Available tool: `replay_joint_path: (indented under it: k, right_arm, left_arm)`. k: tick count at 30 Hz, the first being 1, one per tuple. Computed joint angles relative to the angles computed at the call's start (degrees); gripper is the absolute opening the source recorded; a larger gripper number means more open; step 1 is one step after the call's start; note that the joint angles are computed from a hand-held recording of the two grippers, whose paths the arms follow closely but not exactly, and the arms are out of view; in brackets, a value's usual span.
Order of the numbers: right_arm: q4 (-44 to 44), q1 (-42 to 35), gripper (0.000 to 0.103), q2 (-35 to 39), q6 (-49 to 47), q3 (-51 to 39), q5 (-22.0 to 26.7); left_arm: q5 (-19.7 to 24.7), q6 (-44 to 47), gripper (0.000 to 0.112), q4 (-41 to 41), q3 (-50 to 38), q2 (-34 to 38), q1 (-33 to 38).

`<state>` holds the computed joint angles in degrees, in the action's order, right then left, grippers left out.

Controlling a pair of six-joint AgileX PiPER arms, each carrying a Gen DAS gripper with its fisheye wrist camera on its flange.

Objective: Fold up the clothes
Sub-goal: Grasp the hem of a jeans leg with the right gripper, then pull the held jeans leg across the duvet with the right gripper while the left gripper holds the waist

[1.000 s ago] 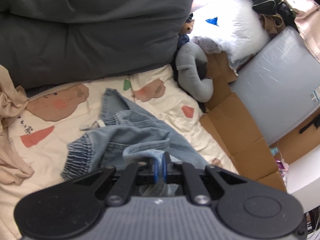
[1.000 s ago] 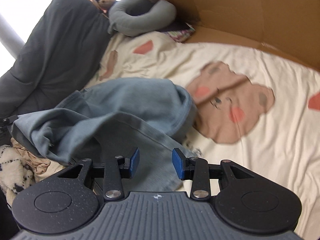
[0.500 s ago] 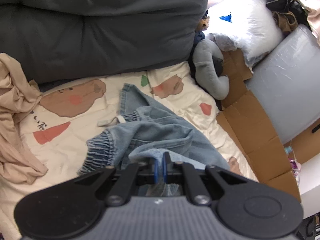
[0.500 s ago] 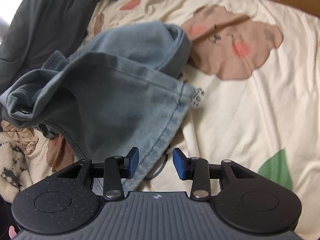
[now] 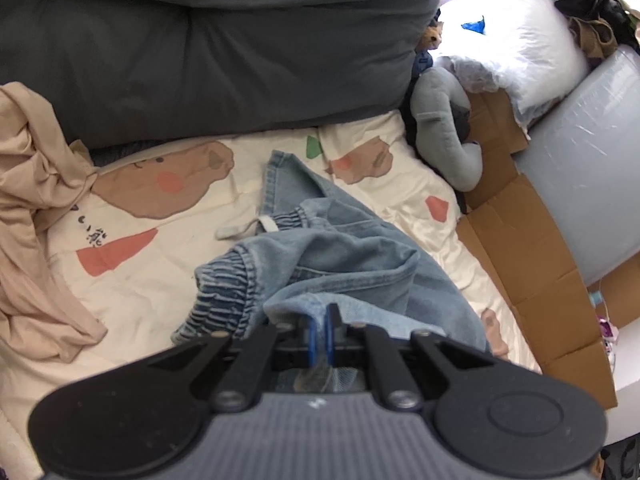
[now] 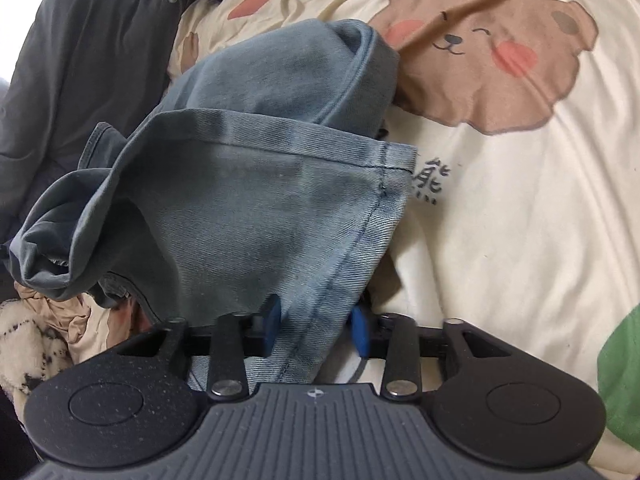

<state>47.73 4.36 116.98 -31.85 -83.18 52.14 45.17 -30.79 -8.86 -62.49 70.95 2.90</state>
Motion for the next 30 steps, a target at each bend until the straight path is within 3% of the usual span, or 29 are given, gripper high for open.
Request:
replay_joint_path:
  k: [4,15,30]
  right_arm:
    - [0.0,-0.6,0.014,-1.9,-1.6,0.5,0.7]
    - [-8.5,-7.3,0.011,-10.9,1.9,1.9,6.7]
    - [-19.8,-31.1,0.010,-23.9,-3.0,7.4,17.3]
  left_arm:
    - [1.1,-0.8,0.005,0.5,-0.4,-0.3,-0.8]
    - [5.9,-5.8,0.006,0.6,-1.2,-2.7,-6.9]
    - [11.1,-13.8,0.014,0.8,0.9,-5.6,-19.7]
